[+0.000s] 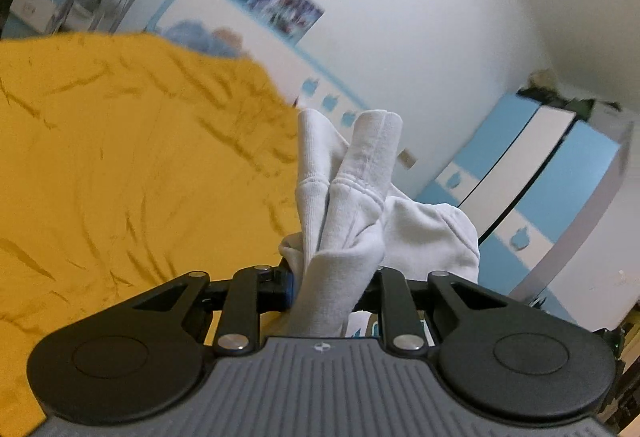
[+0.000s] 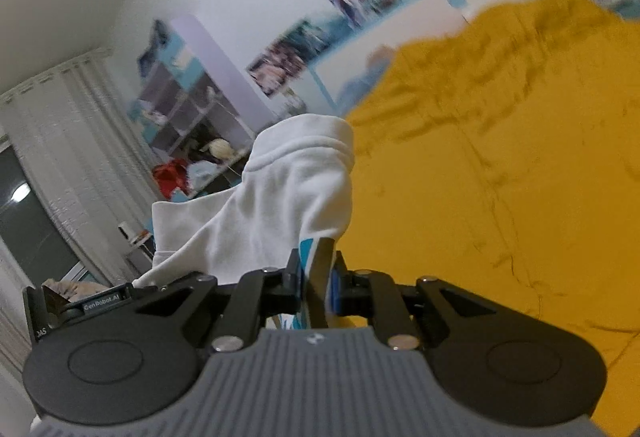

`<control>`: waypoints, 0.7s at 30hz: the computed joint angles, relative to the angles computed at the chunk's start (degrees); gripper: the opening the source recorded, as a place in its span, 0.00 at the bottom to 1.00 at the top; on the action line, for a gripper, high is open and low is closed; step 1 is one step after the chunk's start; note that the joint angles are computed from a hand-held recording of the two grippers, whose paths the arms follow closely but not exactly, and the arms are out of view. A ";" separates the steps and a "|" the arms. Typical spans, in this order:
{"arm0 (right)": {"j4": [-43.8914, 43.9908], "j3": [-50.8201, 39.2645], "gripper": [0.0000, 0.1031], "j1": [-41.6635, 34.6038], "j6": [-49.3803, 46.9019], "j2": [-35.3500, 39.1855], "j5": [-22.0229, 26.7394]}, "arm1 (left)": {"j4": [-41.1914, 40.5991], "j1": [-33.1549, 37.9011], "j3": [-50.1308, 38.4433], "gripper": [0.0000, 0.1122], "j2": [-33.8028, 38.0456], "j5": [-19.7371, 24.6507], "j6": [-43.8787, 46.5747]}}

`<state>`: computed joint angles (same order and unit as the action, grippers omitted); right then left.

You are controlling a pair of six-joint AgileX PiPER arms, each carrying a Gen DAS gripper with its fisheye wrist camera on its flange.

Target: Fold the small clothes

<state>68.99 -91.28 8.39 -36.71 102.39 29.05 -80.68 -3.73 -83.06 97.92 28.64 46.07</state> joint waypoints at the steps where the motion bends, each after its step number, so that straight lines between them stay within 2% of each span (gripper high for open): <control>1: 1.42 2.98 0.08 0.11 -2.01 -3.52 -0.35 | -2.19 -0.34 2.46 0.20 -2.62 -0.57 1.90; 5: 0.10 9.78 0.08 0.30 -2.38 -14.76 -0.10 | -2.93 -2.75 8.86 0.20 -11.95 -2.93 1.97; 9: -5.97 15.45 0.08 -0.05 2.56 -25.51 1.68 | 5.47 -4.39 11.82 0.20 -18.59 -3.21 -6.26; 12: -9.90 19.10 0.08 -1.04 7.17 -31.98 4.34 | 10.21 -4.83 14.31 0.20 -22.22 -1.77 -11.29; 18: -15.23 26.37 0.08 -3.51 13.38 -41.72 10.15 | 11.93 -4.20 20.24 0.20 -25.30 1.28 -11.69; 21: -18.83 29.63 0.08 -3.43 17.36 -43.53 11.35 | 13.37 -3.41 21.23 0.20 -23.50 2.86 -13.78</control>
<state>50.16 -61.65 4.96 -19.35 58.85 40.40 -67.31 -7.14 -61.82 74.42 31.50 32.29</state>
